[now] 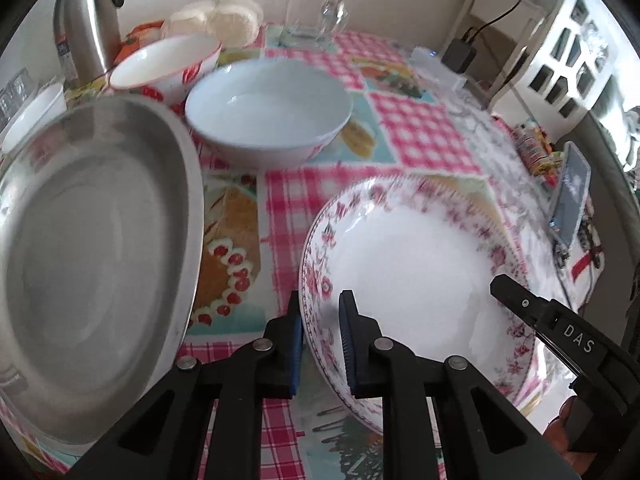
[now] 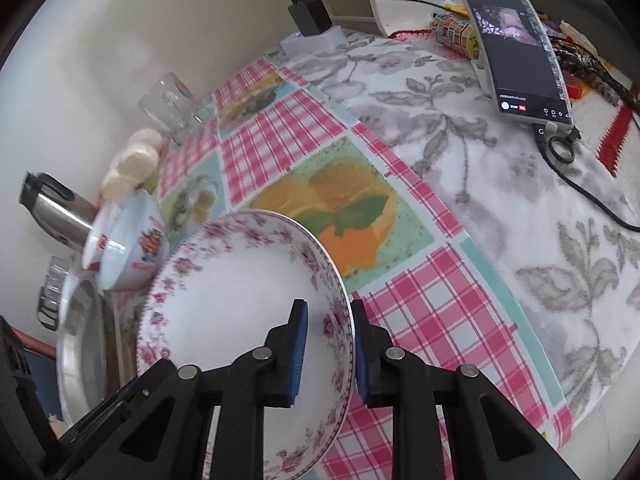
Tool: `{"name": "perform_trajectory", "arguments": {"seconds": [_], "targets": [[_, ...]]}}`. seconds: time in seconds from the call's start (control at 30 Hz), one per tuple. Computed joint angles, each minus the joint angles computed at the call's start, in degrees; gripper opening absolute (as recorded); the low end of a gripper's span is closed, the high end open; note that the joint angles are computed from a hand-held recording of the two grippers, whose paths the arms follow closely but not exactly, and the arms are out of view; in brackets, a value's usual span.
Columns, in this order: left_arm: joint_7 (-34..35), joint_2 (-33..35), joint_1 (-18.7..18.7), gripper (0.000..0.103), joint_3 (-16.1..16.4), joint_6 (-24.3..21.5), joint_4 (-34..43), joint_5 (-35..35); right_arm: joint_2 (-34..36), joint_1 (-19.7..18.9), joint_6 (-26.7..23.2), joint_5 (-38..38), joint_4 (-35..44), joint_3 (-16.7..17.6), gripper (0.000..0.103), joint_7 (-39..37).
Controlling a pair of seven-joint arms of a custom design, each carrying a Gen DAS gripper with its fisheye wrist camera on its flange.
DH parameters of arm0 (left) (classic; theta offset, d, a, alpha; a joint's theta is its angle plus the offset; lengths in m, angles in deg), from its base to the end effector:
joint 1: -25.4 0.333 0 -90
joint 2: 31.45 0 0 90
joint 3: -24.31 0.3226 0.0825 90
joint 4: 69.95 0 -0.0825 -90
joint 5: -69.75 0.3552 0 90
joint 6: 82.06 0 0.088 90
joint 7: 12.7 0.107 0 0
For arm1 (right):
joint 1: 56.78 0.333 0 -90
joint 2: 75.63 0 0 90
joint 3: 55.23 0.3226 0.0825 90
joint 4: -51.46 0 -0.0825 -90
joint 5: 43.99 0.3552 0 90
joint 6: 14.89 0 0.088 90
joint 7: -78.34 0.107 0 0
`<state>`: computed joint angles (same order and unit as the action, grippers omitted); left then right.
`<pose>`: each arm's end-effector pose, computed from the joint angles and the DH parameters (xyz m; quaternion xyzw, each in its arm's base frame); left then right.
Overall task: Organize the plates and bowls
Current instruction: 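Lift the rose-patterned plate off the table with both grippers, then carry the rose-patterned plate over the steel basin and lower it inside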
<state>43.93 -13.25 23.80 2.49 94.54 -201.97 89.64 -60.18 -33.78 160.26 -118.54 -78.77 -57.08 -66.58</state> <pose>0.4966 -0.2390 0.3024 -0.6427 0.7261 -0.2348 0.0674 0.4532 0.2569 0.2921 -0.4745 0.8320 -0.0876 0.2737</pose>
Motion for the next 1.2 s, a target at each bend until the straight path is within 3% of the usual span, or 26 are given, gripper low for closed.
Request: {"name": "perform_trajectory", "arguments": {"seconds": [0.13,0.5,0.7,0.9,1.2], "targets": [[-0.05,-1.08,0.29,0.018,-0.23,2.15,-0.64,0.76,-1.78,0.34,-2.10,-3.64,-0.29,0.31,0.023,3.65],[2.19,-2.22,12.40,0.018,-11.59,6.10,-2.84,-1.30,-4.59,-1.06,-4.89,-12.30,-0.41,3.01,0.023,11.84],[0.88,-3.31,23.76,0.018,-21.17,8.32,-4.46,1.34,-5.87,-1.44,-7.49,-16.87,0.57,5.08,0.023,16.42],[-1.14,-2.07,37.31,0.018,-31.73,8.39,-5.35,5.24,-4.94,-0.23,-9.32,-13.38,2.96,6.40,0.023,12.03],[-5.22,-0.47,51.75,0.018,-40.58,8.61,-6.32,12.33,-1.68,3.33,-11.19,-6.59,8.31,6.73,0.023,4.86]]}}
